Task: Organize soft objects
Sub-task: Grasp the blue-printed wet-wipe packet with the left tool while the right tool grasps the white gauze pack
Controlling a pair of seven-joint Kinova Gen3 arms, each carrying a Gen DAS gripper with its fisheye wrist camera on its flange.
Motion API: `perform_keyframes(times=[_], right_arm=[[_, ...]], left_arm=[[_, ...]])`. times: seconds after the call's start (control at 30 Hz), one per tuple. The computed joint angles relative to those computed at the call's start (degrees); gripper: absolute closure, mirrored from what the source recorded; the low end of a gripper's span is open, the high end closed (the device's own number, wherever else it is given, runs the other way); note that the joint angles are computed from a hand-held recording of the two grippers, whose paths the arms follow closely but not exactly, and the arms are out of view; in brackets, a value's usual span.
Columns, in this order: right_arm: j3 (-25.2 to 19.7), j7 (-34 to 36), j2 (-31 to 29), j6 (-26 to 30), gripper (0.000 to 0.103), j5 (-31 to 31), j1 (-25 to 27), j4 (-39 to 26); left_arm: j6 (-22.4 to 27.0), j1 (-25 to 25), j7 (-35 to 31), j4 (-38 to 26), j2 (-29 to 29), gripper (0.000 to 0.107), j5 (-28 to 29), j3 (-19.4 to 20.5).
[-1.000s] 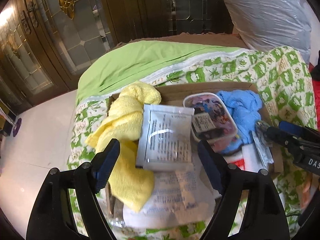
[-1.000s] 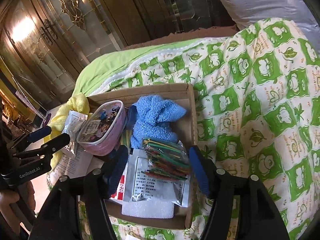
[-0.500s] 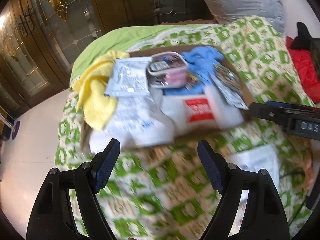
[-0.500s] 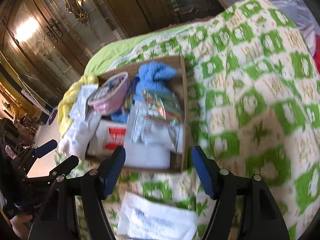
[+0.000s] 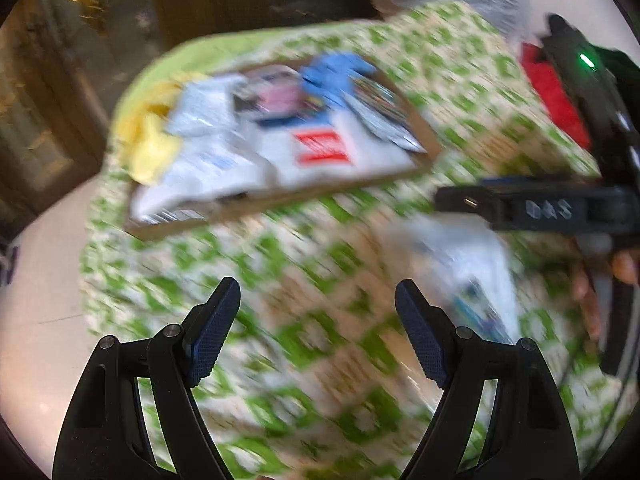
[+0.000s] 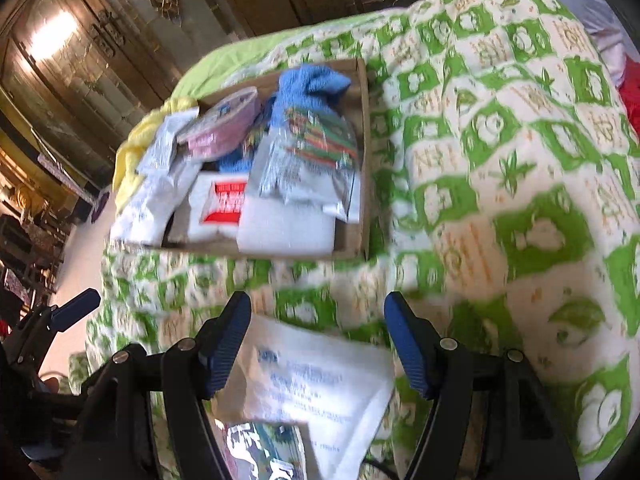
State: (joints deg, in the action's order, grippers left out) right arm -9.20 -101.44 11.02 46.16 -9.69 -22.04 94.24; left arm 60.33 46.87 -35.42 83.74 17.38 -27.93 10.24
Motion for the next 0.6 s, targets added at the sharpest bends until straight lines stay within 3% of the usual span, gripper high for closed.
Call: perform_keyframes(times=[0.17, 0.4, 0.6], right_arm=[[-0.52, 3.29, 0.13, 4.54, 0.033, -1.59, 0.61, -0.53], [-0.25, 2.71, 1.23, 8.79, 0.033, 1.26, -1.29, -1.90], [0.07, 1.93, 1.40, 8.76, 0.033, 1.26, -1.19, -1.36]], left_arm=[[-4.75, -1.91, -9.86, 2.51, -0.61, 0.027, 7.24, 3.52], [-4.06, 1.06, -19.35, 0.50, 1.83, 0.027, 9.64, 4.17], [-4.22, 0.87, -24.51, -1.09, 3.61, 0.027, 12.80, 3.37]])
